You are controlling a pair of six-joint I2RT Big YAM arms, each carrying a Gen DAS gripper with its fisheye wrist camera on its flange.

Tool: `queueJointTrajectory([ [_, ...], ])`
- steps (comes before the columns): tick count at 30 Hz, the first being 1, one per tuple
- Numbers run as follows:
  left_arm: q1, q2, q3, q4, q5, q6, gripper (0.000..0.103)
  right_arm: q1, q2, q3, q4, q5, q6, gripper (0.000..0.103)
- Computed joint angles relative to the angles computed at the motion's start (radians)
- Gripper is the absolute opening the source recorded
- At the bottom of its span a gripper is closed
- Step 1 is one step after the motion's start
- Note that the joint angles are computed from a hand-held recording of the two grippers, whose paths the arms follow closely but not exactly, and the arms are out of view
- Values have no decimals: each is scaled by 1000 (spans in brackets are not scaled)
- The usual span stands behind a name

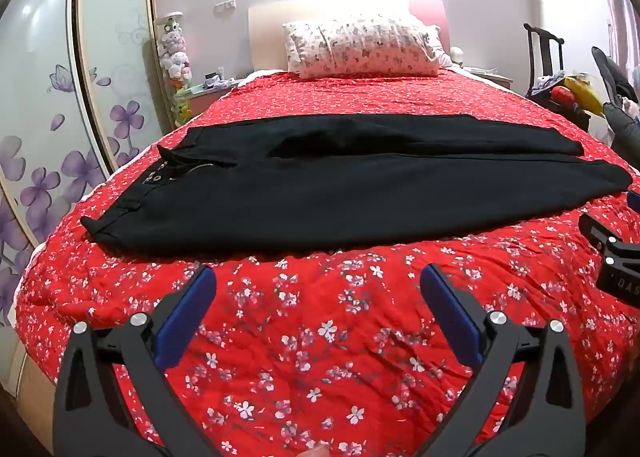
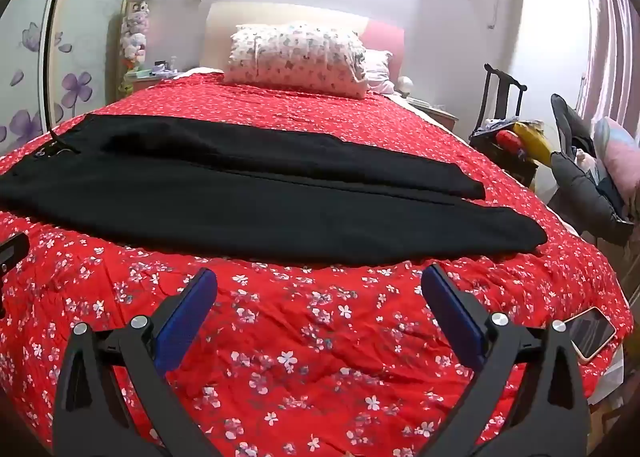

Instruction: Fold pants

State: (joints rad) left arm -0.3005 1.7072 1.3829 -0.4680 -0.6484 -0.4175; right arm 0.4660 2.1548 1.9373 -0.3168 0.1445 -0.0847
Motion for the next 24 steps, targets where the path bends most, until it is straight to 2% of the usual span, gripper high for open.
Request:
queueJointTrajectory([
  [24,0,1,3,-6,5,-1,101,-3,6,6,-2,-4,1,102],
])
